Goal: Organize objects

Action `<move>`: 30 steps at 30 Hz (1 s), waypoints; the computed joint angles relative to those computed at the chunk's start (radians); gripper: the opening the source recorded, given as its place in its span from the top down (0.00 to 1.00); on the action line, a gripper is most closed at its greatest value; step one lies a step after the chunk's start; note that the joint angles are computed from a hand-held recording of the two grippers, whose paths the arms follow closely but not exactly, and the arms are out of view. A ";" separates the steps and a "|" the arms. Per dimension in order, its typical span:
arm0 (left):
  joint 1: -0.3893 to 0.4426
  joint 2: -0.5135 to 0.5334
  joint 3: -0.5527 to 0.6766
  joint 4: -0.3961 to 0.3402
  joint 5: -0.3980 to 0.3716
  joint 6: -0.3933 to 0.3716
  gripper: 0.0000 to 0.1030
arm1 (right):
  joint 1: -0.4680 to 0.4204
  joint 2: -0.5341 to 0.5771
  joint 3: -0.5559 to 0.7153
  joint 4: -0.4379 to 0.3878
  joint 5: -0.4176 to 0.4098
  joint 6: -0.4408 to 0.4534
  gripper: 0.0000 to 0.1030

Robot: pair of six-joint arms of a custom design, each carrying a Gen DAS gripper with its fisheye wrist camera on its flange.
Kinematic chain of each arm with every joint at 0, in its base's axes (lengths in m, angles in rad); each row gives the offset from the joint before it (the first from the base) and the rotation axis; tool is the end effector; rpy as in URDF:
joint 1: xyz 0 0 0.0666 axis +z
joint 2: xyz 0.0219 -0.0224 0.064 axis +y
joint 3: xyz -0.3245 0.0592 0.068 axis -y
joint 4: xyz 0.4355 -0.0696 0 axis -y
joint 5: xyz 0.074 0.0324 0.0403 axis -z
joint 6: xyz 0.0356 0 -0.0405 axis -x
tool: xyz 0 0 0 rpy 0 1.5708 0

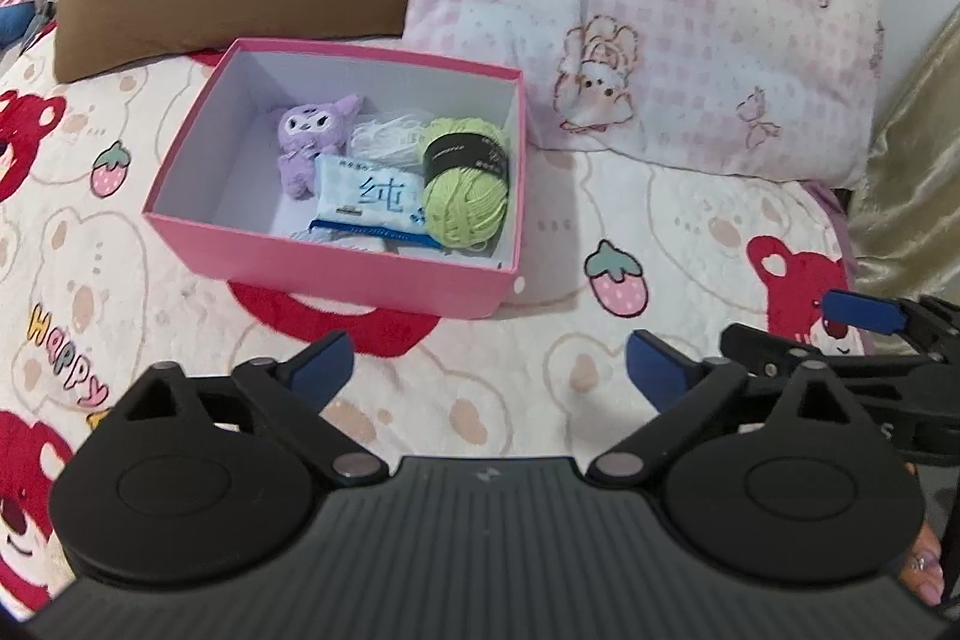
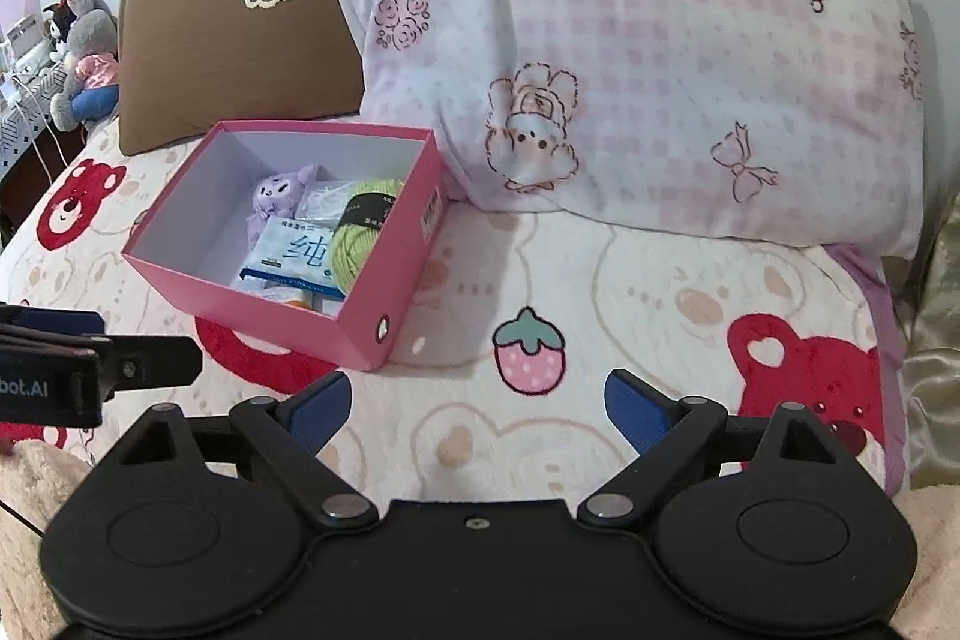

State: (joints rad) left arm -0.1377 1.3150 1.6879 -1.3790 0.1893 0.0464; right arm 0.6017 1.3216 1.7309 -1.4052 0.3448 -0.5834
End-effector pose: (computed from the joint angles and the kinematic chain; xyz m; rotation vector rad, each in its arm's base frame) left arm 0.4639 -0.0715 0.5283 0.1887 2.5735 -0.3126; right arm 0.3909 0.2533 0.5448 0.1049 2.4799 0.0512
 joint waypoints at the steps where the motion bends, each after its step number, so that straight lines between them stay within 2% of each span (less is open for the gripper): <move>1: -0.004 0.003 0.003 -0.009 -0.014 0.009 0.02 | 0.002 -0.002 0.000 -0.002 0.004 0.000 0.09; 5: -0.017 0.027 0.023 -0.059 -0.059 0.022 0.02 | 0.011 -0.009 0.000 -0.014 0.016 -0.013 0.09; 16: -0.033 -0.020 -0.020 -0.027 -0.082 -0.012 0.02 | 0.020 -0.010 0.019 -0.062 0.011 -0.042 0.09; 30: -0.057 -0.023 -0.002 -0.070 -0.108 -0.033 0.02 | 0.012 -0.016 0.026 -0.103 0.012 -0.086 0.09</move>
State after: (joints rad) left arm -0.1949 1.2918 1.6856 -1.4486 0.0816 0.0129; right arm 0.6136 1.3055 1.7572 -1.5085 0.3570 -0.6693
